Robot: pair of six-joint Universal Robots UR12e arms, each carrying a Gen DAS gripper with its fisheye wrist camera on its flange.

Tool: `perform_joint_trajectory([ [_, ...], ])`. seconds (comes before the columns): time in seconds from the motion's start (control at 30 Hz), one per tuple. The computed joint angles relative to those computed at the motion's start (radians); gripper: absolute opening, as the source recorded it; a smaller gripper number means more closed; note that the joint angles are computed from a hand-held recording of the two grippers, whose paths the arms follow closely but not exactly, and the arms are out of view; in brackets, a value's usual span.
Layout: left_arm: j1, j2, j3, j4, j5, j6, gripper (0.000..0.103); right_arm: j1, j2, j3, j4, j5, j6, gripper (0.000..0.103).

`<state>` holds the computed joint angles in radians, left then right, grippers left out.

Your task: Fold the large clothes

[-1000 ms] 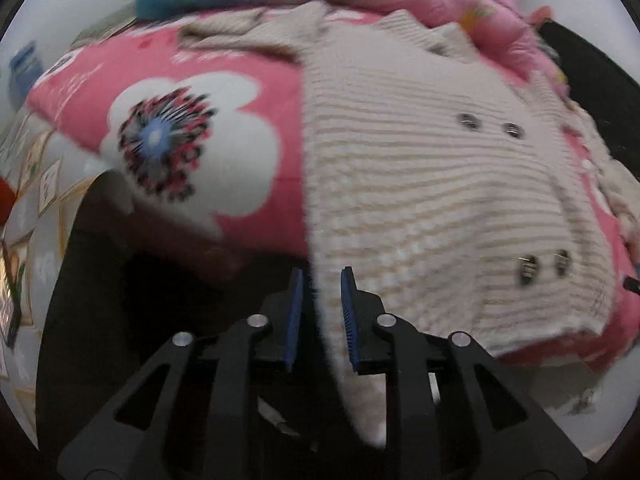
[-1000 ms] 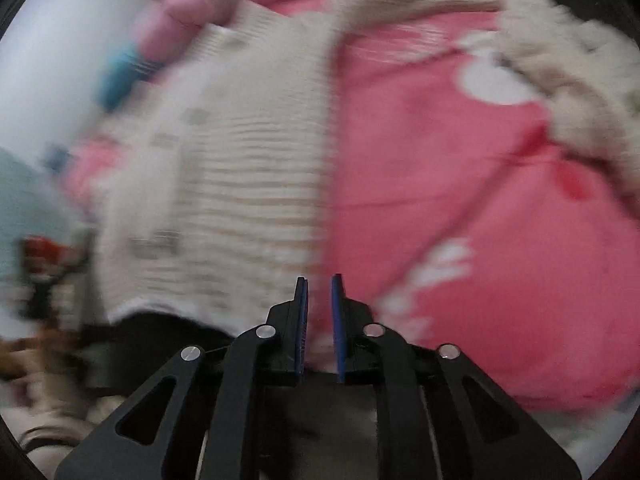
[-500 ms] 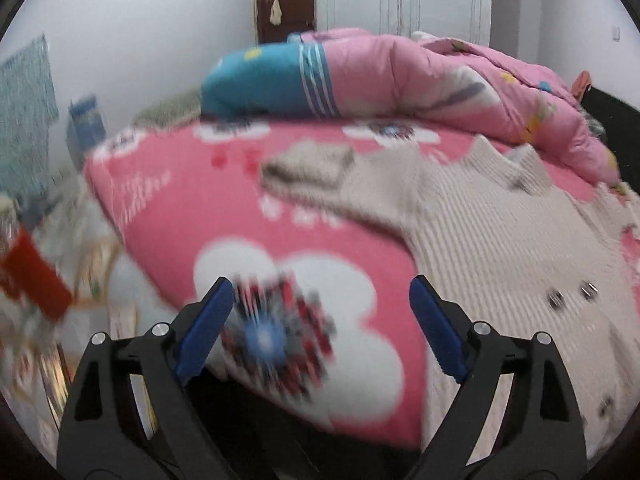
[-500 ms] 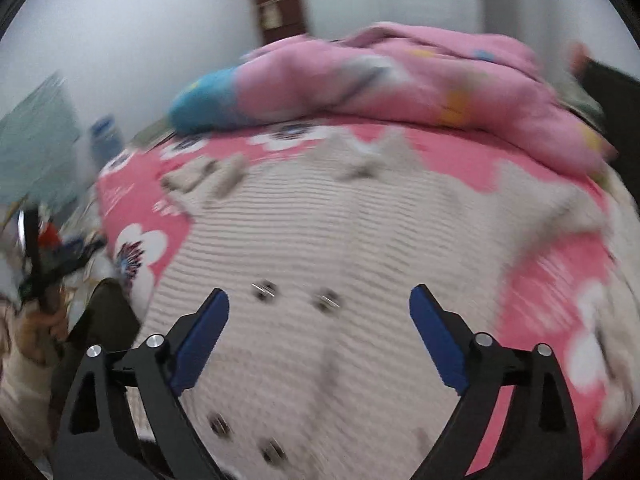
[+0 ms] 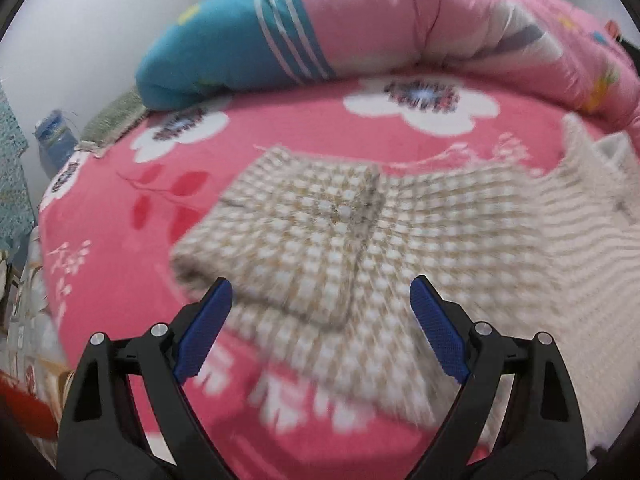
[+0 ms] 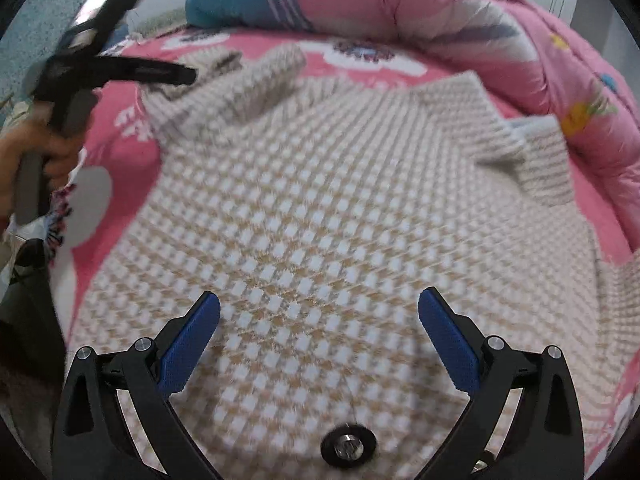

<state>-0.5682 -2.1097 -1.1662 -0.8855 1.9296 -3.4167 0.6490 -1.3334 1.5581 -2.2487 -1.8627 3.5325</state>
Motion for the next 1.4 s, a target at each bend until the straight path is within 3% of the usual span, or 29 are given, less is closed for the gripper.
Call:
perform_joint_trajectory([
  [0.07,0.005,-0.031,0.031,-0.049,0.015,0.002,0.087,-0.007,0.002,0.011,-0.007,0.023,-0.006,0.097],
  [0.13,0.009,-0.033,0.017,-0.008,0.014,0.018,0.087,-0.017,-0.009,0.038,-0.049,0.054,-0.004,0.097],
  [0.27,0.021,-0.024,0.004,0.038,0.033,0.015,0.055,-0.03,-0.021,0.065,-0.095,0.096,-0.013,0.097],
  [0.3,0.027,-0.021,0.003,0.037,0.024,0.002,0.05,-0.032,-0.021,0.067,-0.102,0.101,-0.012,0.097],
  [0.37,0.033,-0.021,0.013,0.008,0.045,-0.026,0.031,-0.036,-0.025,0.077,-0.121,0.112,-0.016,0.097],
  [0.43,0.043,-0.011,0.011,-0.002,0.042,-0.059,0.019,-0.042,-0.026,0.084,-0.136,0.128,-0.017,0.097],
  [0.57,0.05,0.039,-0.017,0.052,0.03,-0.121,0.014,-0.071,-0.031,0.12,-0.208,0.19,-0.025,0.097],
  [0.73,0.024,0.119,-0.04,0.146,-0.085,-0.102,0.014,-0.113,-0.061,0.179,-0.313,0.292,0.012,0.097],
  [0.87,-0.021,0.157,-0.018,0.223,-0.278,-0.054,0.014,-0.162,-0.121,0.245,-0.414,0.38,0.145,0.097],
  [0.97,-0.053,0.148,0.016,0.233,-0.455,-0.059,0.015,-0.164,-0.184,0.291,-0.471,0.319,0.173,0.097],
  [1.07,-0.091,0.116,0.04,0.222,-0.57,-0.051,0.02,-0.138,-0.262,0.344,-0.488,0.176,0.187,0.097],
  [1.1,-0.106,0.104,0.04,0.221,-0.582,-0.047,0.022,-0.123,-0.289,0.361,-0.47,0.124,0.199,0.097],
  [1.13,-0.12,0.091,0.041,0.208,-0.593,-0.039,0.035,-0.113,-0.318,0.379,-0.435,0.07,0.215,0.097],
  [1.17,-0.129,0.082,0.04,0.195,-0.601,-0.032,0.056,-0.109,-0.331,0.389,-0.41,0.044,0.227,0.097],
  [1.23,-0.152,0.068,0.02,0.185,-0.588,-0.025,0.077,-0.108,-0.367,0.419,-0.324,0.024,0.269,0.097],
  [1.33,-0.192,0.051,-0.01,0.139,-0.457,0.035,0.079,-0.121,-0.388,0.439,-0.207,0.059,0.313,0.097],
  [1.4,-0.202,0.054,-0.025,0.114,-0.435,0.049,0.08,-0.12,-0.387,0.445,-0.173,0.066,0.302,0.097],
])
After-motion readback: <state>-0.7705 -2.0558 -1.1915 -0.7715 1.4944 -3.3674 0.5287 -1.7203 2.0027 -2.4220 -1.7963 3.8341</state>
